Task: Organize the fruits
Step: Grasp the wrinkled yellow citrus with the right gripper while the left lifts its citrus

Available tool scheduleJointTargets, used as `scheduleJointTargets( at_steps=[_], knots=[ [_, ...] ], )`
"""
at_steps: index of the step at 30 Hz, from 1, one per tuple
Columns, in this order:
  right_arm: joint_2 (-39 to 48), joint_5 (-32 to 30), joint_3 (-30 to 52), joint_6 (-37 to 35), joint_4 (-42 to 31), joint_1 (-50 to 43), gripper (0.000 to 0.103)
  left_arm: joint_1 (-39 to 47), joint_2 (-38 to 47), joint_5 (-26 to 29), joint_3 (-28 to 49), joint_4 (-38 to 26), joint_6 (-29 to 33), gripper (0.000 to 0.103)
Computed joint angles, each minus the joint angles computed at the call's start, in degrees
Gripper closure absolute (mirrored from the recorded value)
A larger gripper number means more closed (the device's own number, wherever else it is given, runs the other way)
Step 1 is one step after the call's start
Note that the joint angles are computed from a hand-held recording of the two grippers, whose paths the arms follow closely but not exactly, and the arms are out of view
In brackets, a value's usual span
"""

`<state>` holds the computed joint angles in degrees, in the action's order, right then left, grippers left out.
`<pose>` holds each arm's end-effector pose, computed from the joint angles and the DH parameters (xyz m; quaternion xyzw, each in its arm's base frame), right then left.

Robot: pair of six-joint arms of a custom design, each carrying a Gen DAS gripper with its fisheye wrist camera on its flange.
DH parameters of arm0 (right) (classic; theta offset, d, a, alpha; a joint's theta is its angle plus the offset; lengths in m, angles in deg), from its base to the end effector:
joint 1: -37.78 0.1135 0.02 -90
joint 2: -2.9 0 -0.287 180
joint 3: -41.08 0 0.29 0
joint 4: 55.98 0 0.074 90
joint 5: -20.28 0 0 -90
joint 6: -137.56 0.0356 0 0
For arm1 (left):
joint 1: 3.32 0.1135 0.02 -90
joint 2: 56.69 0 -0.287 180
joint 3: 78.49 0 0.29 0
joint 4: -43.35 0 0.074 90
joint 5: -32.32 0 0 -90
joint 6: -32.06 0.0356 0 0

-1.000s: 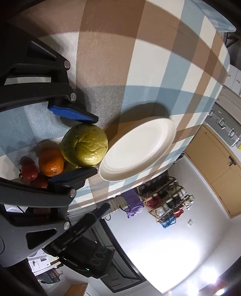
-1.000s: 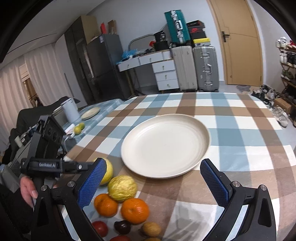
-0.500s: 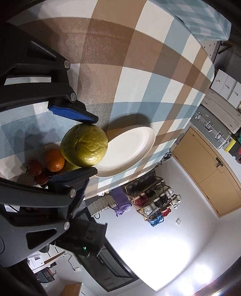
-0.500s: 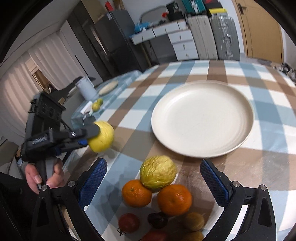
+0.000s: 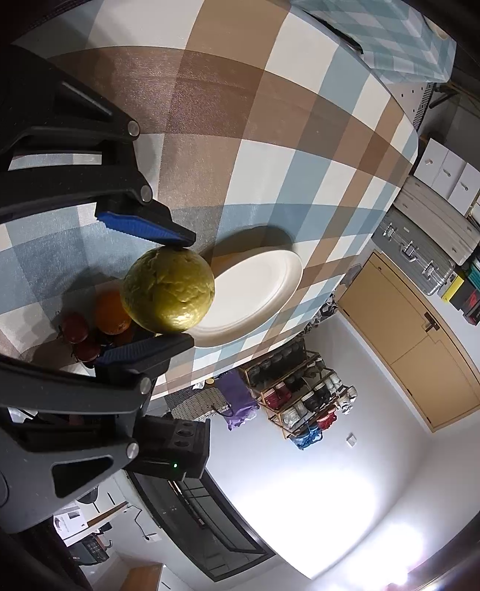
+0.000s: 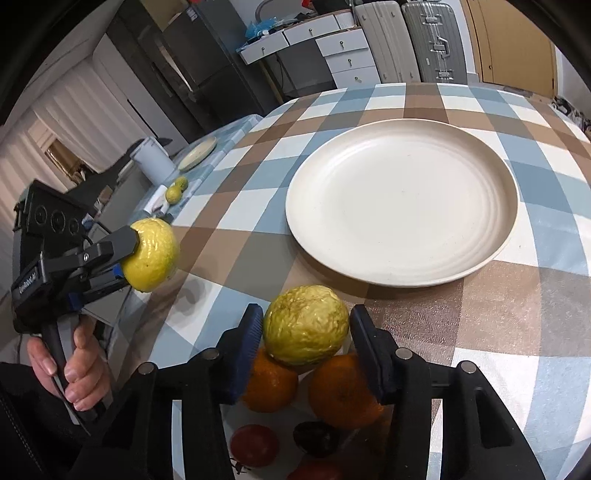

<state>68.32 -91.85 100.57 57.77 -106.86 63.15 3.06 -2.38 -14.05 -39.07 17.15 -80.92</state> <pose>0.2180 0.1182 0.2550 -0.1784 0.9251 0.2608 0.2107 0.2095 -0.0013 0.2065 -0.0653 0.8565 -0.3902 0.3315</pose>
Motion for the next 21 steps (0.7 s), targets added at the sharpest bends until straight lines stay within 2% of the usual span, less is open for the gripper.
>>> scheduleJointTargets(
  at_steps=[6,12,16,21],
  knots=[
    [-2.5,-5.7,-1.9,1.8,2.3,-4.0,0.054,-1.4,-0.5,-1.5,0.9,-1.3,-0.5,0.057],
    [-6.3,-11.0,-2.0,1.4,4.4,-8.9,0.054,-5.1,2.6,-4.7,4.7,-1.1,-0.4,0.057],
    [-5.6,-15.0,0.8,-0.4,5.0,-14.3,0.054,-8.8,7.3,-7.4,9.4,1.0,-1.4,0.057],
    [0.4,-19.5,7.8,-3.8,4.3,-20.8,0.054,-13.3,16.4,-10.8,17.3,3.8,-2.2,0.057]
  ],
)
